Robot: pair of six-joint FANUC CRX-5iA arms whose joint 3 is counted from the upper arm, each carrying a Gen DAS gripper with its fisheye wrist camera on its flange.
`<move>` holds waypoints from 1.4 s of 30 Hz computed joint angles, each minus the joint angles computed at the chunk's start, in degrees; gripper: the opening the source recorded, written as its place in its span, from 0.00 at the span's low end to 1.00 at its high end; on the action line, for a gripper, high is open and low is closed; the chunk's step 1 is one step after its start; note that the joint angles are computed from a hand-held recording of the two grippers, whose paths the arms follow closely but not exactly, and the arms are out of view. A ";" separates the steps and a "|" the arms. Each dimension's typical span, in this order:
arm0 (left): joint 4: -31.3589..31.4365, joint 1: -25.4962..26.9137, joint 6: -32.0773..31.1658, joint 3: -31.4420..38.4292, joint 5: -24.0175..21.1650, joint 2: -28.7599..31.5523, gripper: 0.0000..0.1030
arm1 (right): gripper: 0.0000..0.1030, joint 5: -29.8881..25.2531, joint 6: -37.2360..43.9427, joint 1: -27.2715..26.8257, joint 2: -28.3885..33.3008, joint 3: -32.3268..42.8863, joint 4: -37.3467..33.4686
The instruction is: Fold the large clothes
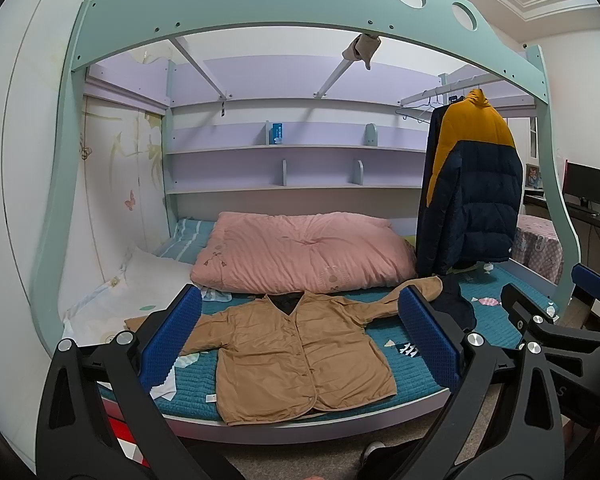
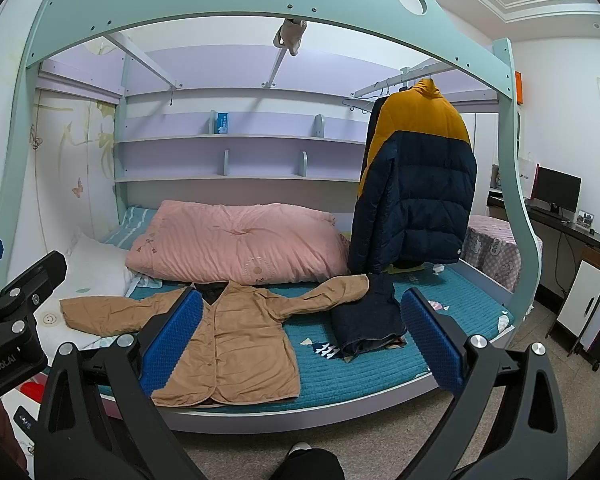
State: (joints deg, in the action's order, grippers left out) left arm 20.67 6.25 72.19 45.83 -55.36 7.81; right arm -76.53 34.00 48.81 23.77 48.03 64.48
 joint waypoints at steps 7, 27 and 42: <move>-0.35 -0.24 0.30 0.08 -0.01 -0.07 0.96 | 0.93 -0.06 0.25 -0.04 0.22 0.52 -0.11; -0.35 -0.28 0.19 -0.48 0.28 -0.33 0.96 | 0.93 0.16 -0.06 -0.09 -0.40 -0.49 -0.13; -2.75 -1.47 2.12 9.62 -4.57 7.14 0.96 | 0.93 -2.61 7.14 -2.23 8.69 15.46 -4.39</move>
